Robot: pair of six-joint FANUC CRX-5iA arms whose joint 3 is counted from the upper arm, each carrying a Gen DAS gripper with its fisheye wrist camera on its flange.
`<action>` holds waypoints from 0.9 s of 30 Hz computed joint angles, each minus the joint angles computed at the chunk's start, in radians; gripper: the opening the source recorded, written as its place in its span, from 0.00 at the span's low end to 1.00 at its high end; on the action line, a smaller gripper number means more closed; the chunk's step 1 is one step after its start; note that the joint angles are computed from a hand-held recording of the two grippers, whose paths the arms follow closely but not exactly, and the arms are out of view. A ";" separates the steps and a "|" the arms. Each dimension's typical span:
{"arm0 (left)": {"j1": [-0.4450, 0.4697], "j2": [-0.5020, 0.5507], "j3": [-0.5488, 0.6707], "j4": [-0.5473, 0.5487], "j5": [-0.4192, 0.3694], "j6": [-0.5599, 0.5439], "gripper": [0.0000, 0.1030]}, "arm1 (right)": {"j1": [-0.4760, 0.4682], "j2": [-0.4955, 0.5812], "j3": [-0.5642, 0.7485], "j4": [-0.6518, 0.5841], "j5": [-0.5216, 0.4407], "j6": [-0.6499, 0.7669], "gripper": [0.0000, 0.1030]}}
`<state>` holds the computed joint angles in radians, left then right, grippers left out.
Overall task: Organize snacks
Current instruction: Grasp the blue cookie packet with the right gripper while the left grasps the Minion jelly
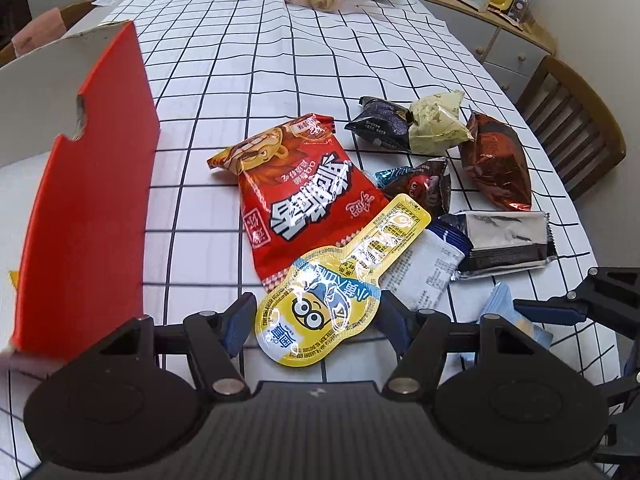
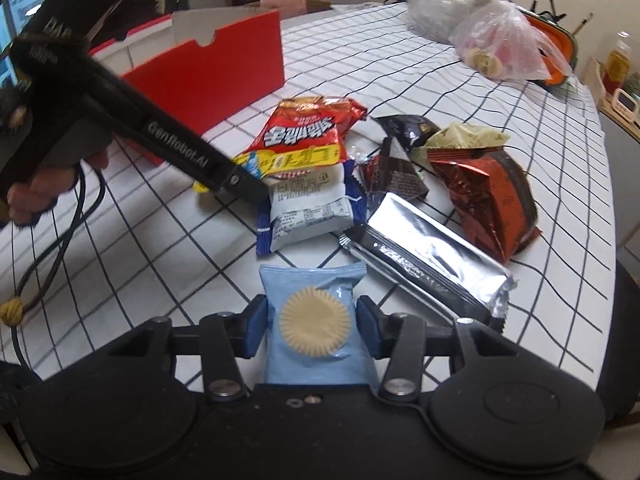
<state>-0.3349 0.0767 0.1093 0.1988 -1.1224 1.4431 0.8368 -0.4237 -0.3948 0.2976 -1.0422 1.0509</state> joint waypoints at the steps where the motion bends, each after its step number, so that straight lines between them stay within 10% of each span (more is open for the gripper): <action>1: 0.001 -0.007 -0.005 0.000 0.001 0.004 0.64 | 0.007 -0.005 -0.001 0.010 -0.004 -0.021 0.45; 27: 0.154 -0.228 -0.065 0.063 0.036 -0.083 0.64 | 0.215 0.102 0.153 0.324 -0.060 -0.455 0.45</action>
